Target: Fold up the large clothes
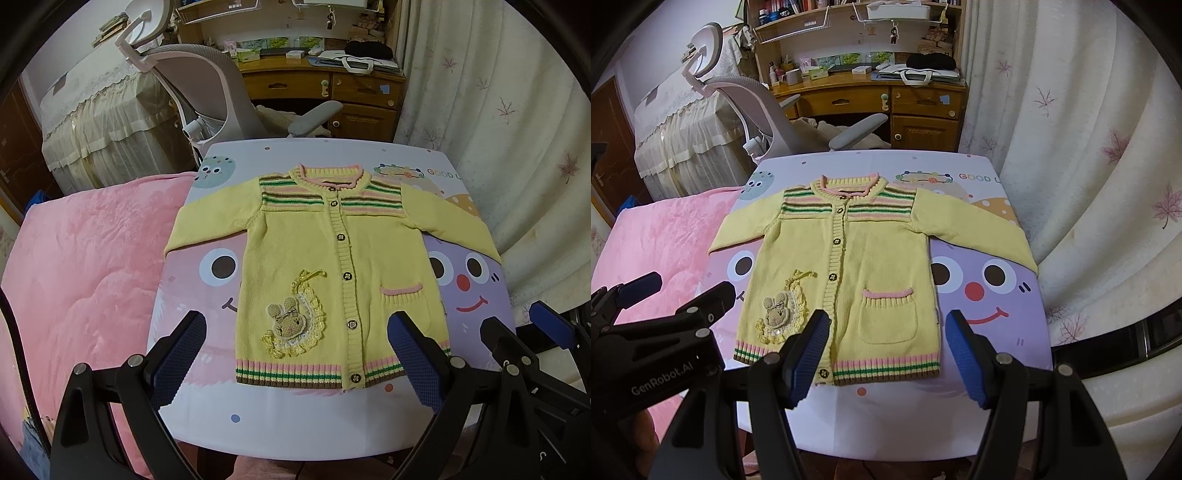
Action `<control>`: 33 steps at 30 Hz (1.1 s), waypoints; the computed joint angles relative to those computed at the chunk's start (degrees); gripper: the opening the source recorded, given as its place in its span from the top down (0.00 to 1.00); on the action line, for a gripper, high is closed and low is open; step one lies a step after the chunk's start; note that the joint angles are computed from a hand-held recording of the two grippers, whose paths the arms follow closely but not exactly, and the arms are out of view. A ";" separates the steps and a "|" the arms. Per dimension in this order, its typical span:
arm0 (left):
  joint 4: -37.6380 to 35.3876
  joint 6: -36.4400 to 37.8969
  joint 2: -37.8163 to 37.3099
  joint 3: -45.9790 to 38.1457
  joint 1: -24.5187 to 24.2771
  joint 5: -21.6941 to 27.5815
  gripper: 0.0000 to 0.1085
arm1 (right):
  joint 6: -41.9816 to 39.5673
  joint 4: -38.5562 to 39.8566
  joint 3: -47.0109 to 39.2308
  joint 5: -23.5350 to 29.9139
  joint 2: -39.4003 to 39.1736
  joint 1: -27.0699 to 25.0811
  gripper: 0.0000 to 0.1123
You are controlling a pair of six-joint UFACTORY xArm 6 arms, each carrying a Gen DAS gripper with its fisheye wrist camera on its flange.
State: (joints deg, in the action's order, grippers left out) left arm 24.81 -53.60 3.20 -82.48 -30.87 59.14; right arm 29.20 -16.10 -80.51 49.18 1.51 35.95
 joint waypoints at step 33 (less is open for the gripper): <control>-2.39 10.06 -2.45 1.58 3.37 -2.64 0.10 | 11.63 -8.37 -7.62 8.86 3.38 5.28 0.41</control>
State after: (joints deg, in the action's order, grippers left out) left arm 22.42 -43.54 0.76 -80.90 -27.50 56.50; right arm 40.83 -24.48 -88.13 58.04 4.88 41.23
